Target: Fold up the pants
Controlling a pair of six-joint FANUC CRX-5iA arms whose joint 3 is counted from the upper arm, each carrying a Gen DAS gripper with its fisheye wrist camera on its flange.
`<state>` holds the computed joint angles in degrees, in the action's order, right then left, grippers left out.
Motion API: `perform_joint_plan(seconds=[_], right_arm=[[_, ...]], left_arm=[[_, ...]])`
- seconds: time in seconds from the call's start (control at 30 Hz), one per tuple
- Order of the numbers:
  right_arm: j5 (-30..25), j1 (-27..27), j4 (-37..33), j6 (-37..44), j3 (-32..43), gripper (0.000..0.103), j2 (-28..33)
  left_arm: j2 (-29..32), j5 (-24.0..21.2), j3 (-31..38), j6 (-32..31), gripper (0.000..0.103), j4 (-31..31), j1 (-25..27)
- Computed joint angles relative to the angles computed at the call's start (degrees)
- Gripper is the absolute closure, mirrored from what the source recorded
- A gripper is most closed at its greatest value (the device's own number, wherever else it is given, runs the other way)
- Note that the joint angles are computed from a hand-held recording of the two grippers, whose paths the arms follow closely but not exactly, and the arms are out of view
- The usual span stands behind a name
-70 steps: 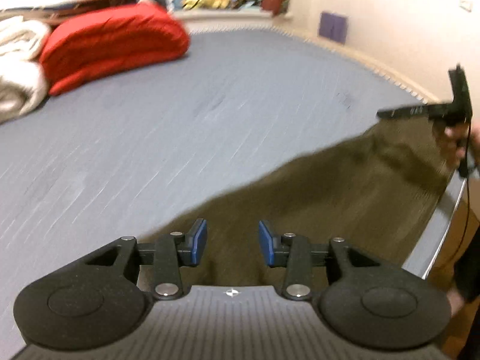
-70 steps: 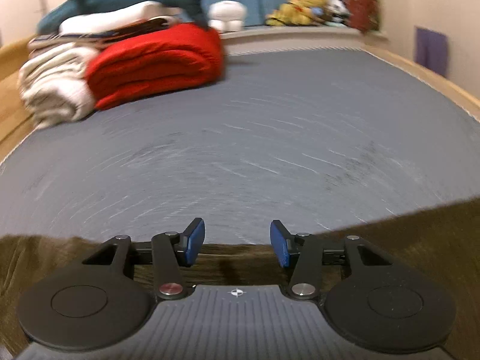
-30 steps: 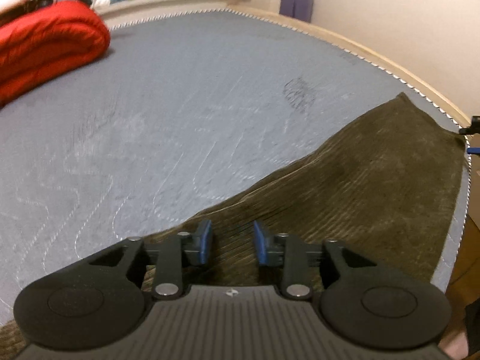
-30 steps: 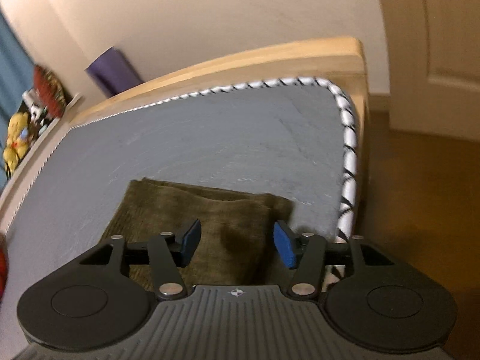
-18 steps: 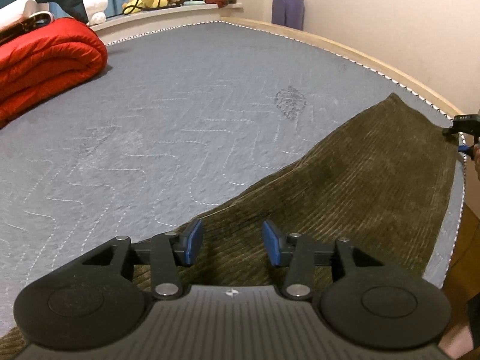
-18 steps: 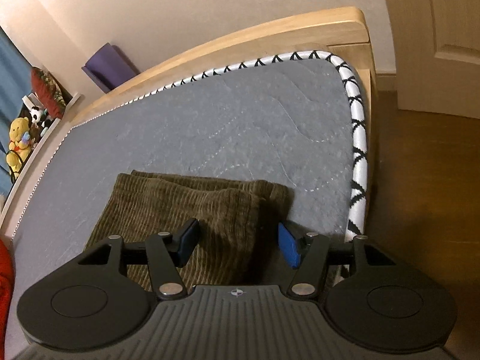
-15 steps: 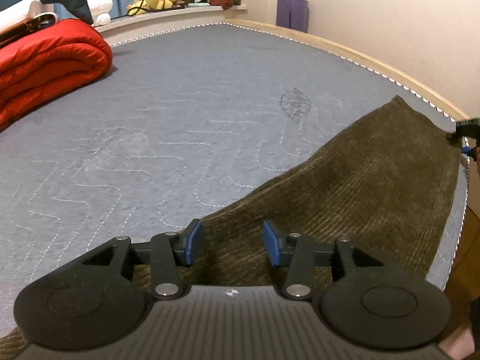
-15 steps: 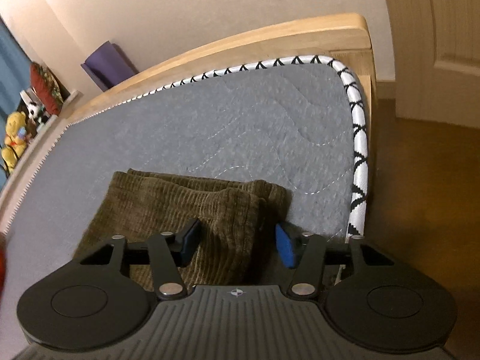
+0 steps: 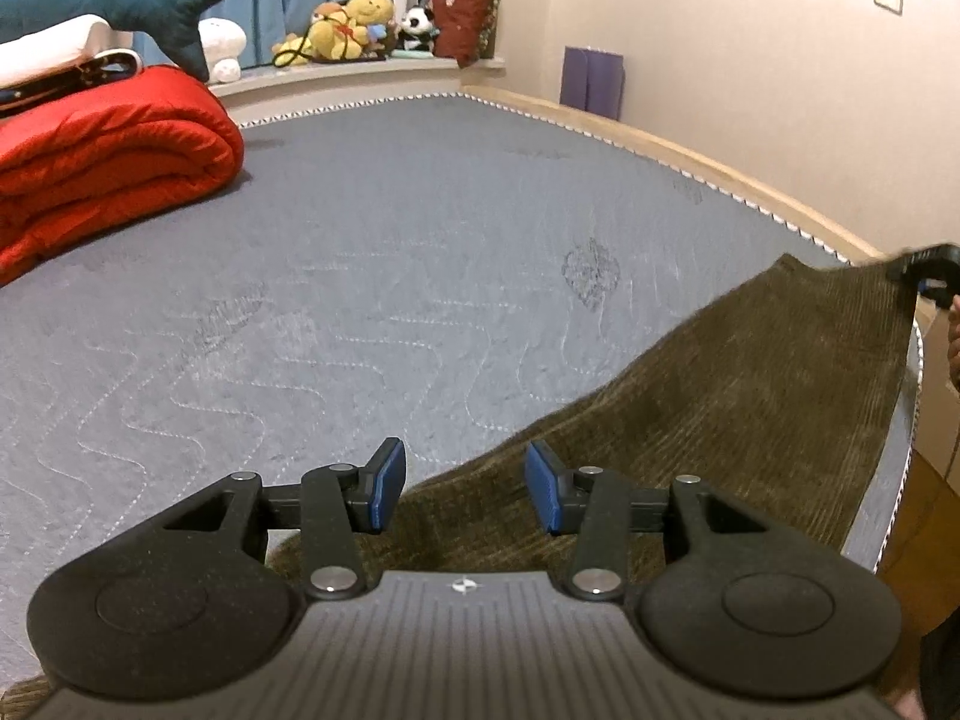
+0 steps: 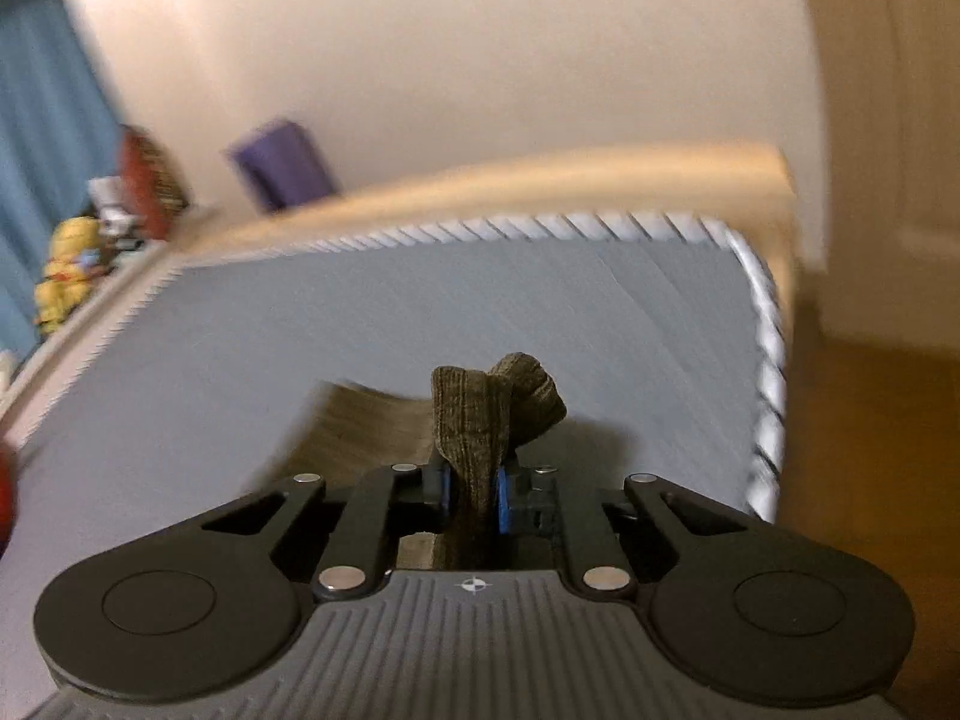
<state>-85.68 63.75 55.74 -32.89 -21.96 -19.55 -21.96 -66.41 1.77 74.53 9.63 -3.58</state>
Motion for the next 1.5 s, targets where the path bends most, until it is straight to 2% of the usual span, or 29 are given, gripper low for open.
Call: perform_joint_plan(seconds=[0.17, 0.3, 0.37, 0.43, 0.53, 0.57, 0.6, 0.63, 0.7, 0.83, 0.9, 1.0, 1.07, 1.17, 1.23, 1.27, 1.3, 1.37, 1.43, 1.5], right_arm=[[4.2, 6.8, 15.1, 16.3, 7.5, 0.090, 7.3], [11.0, 13.5, 20.0, 32.5, 15.0, 0.090, 14.7], [15.1, 17.1, 17.3, 43.3, 19.2, 0.089, 18.8], [19.3, 20.7, 8.0, 58.3, 24.0, 0.088, 22.9], [18.1, 25.0, -6.0, 79.6, 31.0, 0.086, 28.5], [16.8, 26.6, -7.4, 83.1, 31.6, 0.077, 30.4], [13.8, 28.2, -5.9, 85.0, 32.3, 0.077, 32.3], [12.8, 29.4, -1.3, 85.7, 30.6, 0.077, 33.1], [12.3, 30.3, 1.8, 88.5, 29.4, 0.072, 33.3], [13.8, 29.5, -6.4, 82.8, 34.2, 0.063, 30.5], [16.8, 29.7, -5.0, 78.9, 31.6, 0.053, 27.8], [20.4, 29.5, -0.3, 75.1, 27.3, 0.045, 25.0], [22.0, 28.6, -1.0, 75.5, 26.9, 0.043, 24.7], [23.5, 26.3, -6.0, 76.9, 29.1, 0.043, 25.4], [24.2, 25.0, -9.9, 76.4, 31.0, 0.046, 26.2], [24.4, 24.5, -11.9, 76.4, 31.6, 0.052, 26.5], [24.9, 24.0, -13.5, 77.1, 32.2, 0.081, 26.8], [26.2, 23.1, -16.2, 80.6, 32.9, 0.087, 26.5], [28.4, 23.4, -13.8, 80.9, 30.8, 0.087, 24.4], [30.3, 23.8, -14.4, 84.4, 29.2, 0.088, 21.5]], left_arm=[[-1.2, 0.4, -0.1, 0.4, 0.053, 1.3, 2.0], [-2.1, -0.4, -0.2, 0.7, 0.053, 1.9, 4.3], [-2.5, -1.0, -0.3, 0.2, 0.052, 2.9, 6.0], [-3.0, -1.4, -0.4, -0.3, 0.050, 3.6, 7.5], [-3.6, -2.2, -0.6, -0.8, 0.047, 5.3, 10.0], [-3.8, -2.6, -0.7, -0.9, 0.047, 5.9, 10.9], [-4.0, -2.9, -0.7, -1.1, 0.046, 6.4, 11.4], [-4.2, -3.2, -0.8, -1.4, 0.044, 6.8, 11.9], [-4.6, -3.5, -1.0, -2.3, 0.042, 7.6, 12.7], [-4.8, -4.0, -1.2, -3.4, 0.041, 8.1, 13.1], [-4.7, -4.1, -1.1, -3.3, 0.041, 7.7, 12.9], [-4.2, -4.2, -0.8, -2.6, 0.041, 6.3, 11.8], [-4.0, -4.2, -0.6, -1.9, 0.041, 5.2, 10.9], [-3.4, -4.4, -0.3, -1.1, 0.041, 3.7, 9.7], [-3.0, -4.6, -0.1, -0.7, 0.041, 2.6, 8.9], [-2.8, -4.6, 0.0, -0.5, 0.041, 2.1, 8.5], [-2.7, -4.5, 0.0, -0.5, 0.041, 1.7, 8.3], [-2.4, -4.0, 0.2, -0.4, 0.041, 1.3, 8.1], [-2.3, -3.6, 0.0, -0.3, 0.041, 2.0, 8.5], [-2.1, -3.4, -0.4, -0.2, 0.041, 3.6, 9.3]])
